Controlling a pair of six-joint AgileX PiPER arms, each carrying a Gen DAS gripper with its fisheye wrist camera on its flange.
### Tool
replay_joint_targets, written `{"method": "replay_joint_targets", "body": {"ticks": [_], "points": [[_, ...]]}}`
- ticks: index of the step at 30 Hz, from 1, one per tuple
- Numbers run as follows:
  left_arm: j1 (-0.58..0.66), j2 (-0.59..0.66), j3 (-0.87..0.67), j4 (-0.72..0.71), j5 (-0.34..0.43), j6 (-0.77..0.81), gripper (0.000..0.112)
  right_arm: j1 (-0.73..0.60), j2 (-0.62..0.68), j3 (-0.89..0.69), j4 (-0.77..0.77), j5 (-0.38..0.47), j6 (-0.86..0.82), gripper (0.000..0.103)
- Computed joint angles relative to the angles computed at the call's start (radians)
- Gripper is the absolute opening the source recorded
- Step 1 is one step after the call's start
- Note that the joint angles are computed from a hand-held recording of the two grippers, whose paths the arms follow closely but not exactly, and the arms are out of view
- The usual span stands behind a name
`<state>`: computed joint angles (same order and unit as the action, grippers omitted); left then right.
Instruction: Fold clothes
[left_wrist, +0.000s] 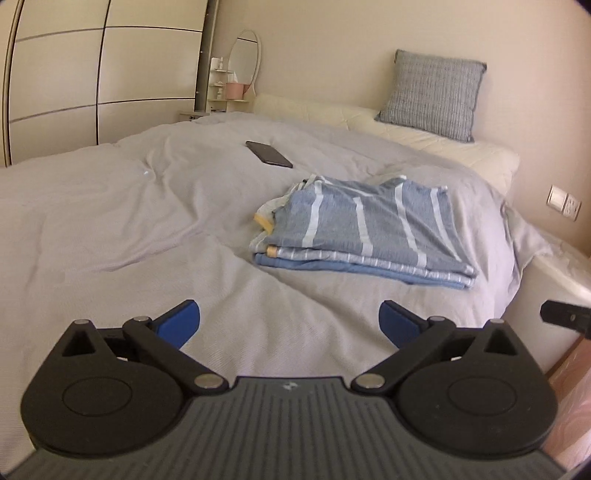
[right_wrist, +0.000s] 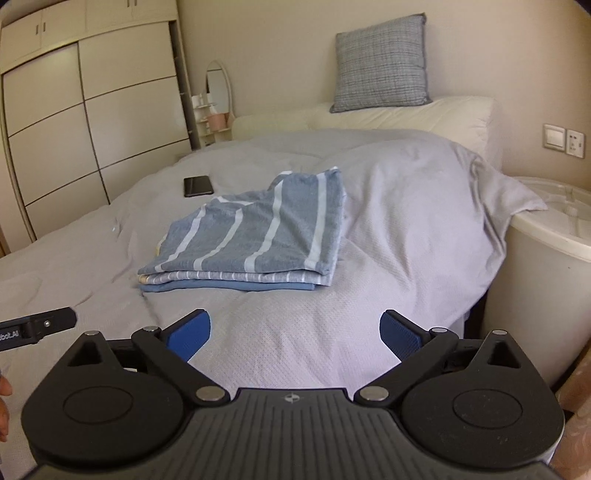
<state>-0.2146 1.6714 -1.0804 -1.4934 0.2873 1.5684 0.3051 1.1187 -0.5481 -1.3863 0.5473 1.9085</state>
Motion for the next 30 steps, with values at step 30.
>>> {"method": "replay_joint_targets", "body": {"ticks": [30], "points": [[-0.114,-0.189,0.099,0.618,-0.019,-0.654,0.102,0.292,-0.156,-0.041,0.328,0.315,-0.230,0.101]]}}
